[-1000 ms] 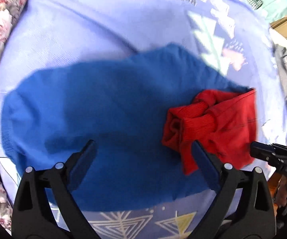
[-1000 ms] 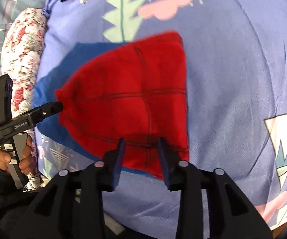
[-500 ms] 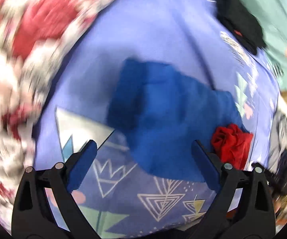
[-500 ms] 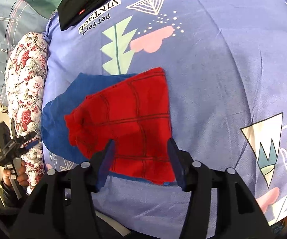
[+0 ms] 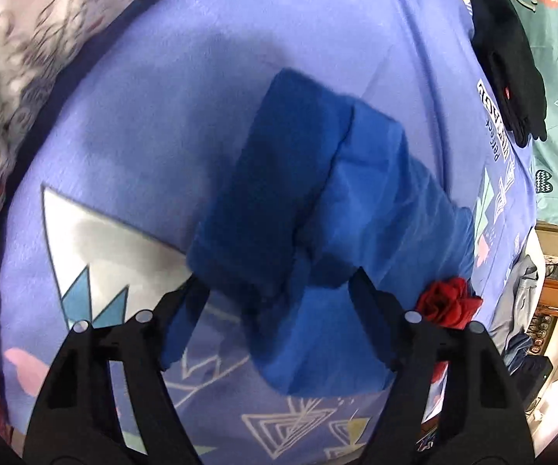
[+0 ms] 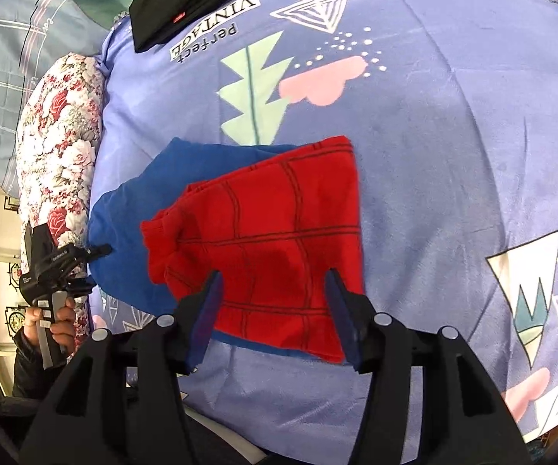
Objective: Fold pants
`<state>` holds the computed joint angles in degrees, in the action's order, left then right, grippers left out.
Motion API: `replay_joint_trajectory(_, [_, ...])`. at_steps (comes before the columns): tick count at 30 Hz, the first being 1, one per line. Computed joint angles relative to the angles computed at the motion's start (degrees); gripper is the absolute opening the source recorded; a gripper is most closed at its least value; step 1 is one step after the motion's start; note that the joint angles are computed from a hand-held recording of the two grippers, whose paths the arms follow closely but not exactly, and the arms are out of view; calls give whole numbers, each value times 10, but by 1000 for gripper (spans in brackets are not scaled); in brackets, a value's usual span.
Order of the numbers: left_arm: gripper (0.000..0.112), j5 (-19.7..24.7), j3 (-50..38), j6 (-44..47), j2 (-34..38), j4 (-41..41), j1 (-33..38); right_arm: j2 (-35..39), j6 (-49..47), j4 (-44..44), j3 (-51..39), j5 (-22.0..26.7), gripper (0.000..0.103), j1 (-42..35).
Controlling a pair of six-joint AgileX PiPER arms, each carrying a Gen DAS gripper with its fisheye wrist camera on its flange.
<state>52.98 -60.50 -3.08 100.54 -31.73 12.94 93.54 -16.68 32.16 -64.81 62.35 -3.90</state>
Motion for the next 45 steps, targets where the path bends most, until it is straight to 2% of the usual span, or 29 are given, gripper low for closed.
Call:
replay_joint_trajectory(2, [80, -6, -10, -6, 11, 1, -11, 1, 6, 0, 3, -1, 55, -7])
replay_joint_trajectory(4, [79, 1, -30, -41, 16, 36, -31, 4, 11, -3, 1, -1, 55, -6])
replay_joint_trajectory(5, [73, -1, -39, -61, 17, 63, -48, 5, 7, -1, 1, -2, 55, -6])
replay_joint_trajectory(6, [61, -4, -46, -83, 15, 98, -68, 5, 5, 1, 1, -2, 55, -4])
replay_joint_trajectory(7, [55, -5, -50, -93, 12, 130, -87, 6, 3, 2, 0, -3, 55, -3])
replay_joint_trajectory(10, [42, -19, -45, -96, 1, 152, -112, 14, -8, 9, -5, -1, 55, 3])
replay_joint_trajectory(13, [30, -15, -49, -117, -22, 168, -133, 21, -20, 16, -11, 0, 55, 6])
replay_joint_trajectory(18, [29, 23, -112, -94, -81, 174, -182, 26, -38, 26, -11, 1, 55, -8])
replay_joint_trajectory(23, [29, 56, -210, -50, -82, 136, -252, 28, -54, 37, -3, -1, 55, -30])
replay_joint_trajectory(26, [34, 57, -261, -52, -44, 133, -312, 23, -64, 48, 7, -2, 55, -45])
replay_joint_trajectory(28, [51, 54, -295, -47, 1, 132, -355, 19, -68, 52, 15, -4, 55, -51])
replay_joint_trajectory(29, [55, 50, -307, -42, 19, 122, -365, 16, -70, 54, 20, -4, 55, -54])
replay_joint_trajectory(31, [78, 52, -330, -18, 59, 93, -383, 14, -70, 54, 28, -4, 55, -60])
replay_joint_trajectory(32, [79, 60, -349, -33, 78, 103, -391, 11, -70, 54, 33, -4, 55, -64])
replay_joint_trajectory(34, [79, 38, -341, -46, 78, 112, -393, 8, -68, 56, 39, -1, 55, -71])
replay_joint_trajectory(36, [83, 20, -318, -42, 58, 109, -388, 4, -56, 54, 42, -1, 62, -76])
replay_joint_trajectory(38, [85, 16, -303, -45, 42, 110, -373, 5, -51, 56, 41, 1, 62, -78])
replay_joint_trajectory(43, [86, 19, -243, -95, 8, 158, -324, 41, -66, 132, 17, 33, 65, -78])
replay_joint_trajectory(45, [86, 21, -218, -127, 8, 172, -302, 61, -57, 160, 3, 32, 84, -64])
